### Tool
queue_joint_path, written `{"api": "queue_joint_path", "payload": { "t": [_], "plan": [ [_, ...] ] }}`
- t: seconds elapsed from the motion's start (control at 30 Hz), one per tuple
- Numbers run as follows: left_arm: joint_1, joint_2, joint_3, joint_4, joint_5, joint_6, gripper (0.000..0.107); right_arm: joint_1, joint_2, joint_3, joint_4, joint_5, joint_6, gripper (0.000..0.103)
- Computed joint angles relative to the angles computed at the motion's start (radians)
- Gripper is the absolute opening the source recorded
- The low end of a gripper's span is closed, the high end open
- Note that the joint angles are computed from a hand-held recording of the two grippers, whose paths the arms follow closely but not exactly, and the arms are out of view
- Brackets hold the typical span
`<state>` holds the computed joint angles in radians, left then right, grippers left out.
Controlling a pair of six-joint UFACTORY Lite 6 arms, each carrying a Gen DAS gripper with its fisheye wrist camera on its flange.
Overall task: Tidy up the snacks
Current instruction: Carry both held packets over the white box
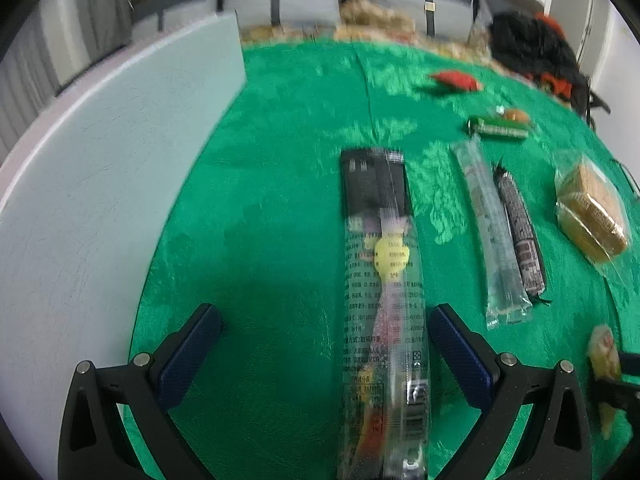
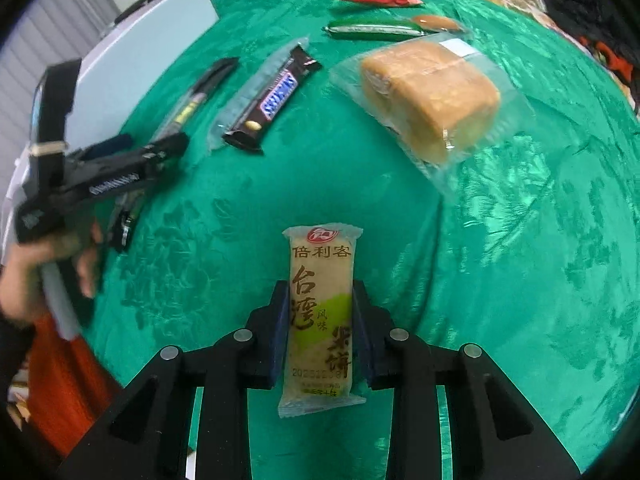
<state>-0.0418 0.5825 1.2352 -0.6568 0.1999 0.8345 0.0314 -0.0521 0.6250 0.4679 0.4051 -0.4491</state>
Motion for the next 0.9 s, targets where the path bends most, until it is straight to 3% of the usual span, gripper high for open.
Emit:
{"api": "queue_joint_path", "payload": {
  "t": [0.03, 0.1, 0.13, 0.2, 0.23, 0.27, 0.3, 0.43, 0.5, 0.6, 0.7, 0.83, 0.9],
  "plan": [
    [-0.001, 0.02, 0.038, 0.105, 0.042, -0.104, 0.103, -0.002, 0.015, 0.018, -0.027, 0.007, 0.02, 0.037],
    [-0.008, 0.042, 0.099, 0.278, 0.125, -0.271, 0.102, 0.014, 0.033, 0.041, -0.061, 0.02, 0.055, 0.052],
    [-0.013, 0.034, 0.099, 0.305, 0.134, -0.291, 0.095, 0.03, 0.05, 0.059, -0.099, 0.021, 0.094, 0.052],
    [-0.015, -0.021, 0.039, 0.237, 0.102, -0.207, 0.066, 0.066, 0.086, 0.1, -0.212, 0.034, 0.201, 0.046],
    [-0.017, -0.05, 0.008, 0.187, 0.095, -0.137, 0.034, 0.082, 0.094, 0.113, -0.27, 0.046, 0.262, 0.036],
    [-0.02, -0.068, -0.014, 0.177, 0.084, -0.11, 0.02, 0.089, 0.098, 0.126, -0.333, 0.07, 0.32, 0.031],
    [-0.015, -0.093, -0.049, 0.13, 0.083, -0.055, 0.015, 0.091, 0.1, 0.137, -0.354, 0.097, 0.343, 0.031],
    [0.074, -0.245, -0.226, -0.273, 0.164, 0.315, 0.014, 0.048, 0.033, 0.149, -0.269, 0.159, 0.268, 0.03],
    [0.135, -0.359, -0.318, -0.37, 0.247, 0.395, 0.014, 0.023, 0.002, 0.169, -0.193, 0.188, 0.221, 0.031],
    [0.245, -0.481, -0.334, -0.373, 0.416, 0.369, 0.014, 0.021, -0.015, 0.273, -0.119, 0.253, 0.209, 0.031],
    [0.428, -0.542, -0.223, -0.334, 0.627, 0.329, 0.014, 0.129, 0.034, 0.47, -0.112, 0.292, 0.298, 0.031],
    [0.615, -0.435, 0.039, -0.261, 0.731, 0.283, 0.015, 0.339, 0.194, 0.846, -0.119, 0.351, 0.435, 0.031],
    [0.684, -0.353, 0.157, -0.215, 0.708, 0.262, 0.015, 0.449, 0.31, 1.055, -0.155, 0.37, 0.528, 0.031]
  ]
}}
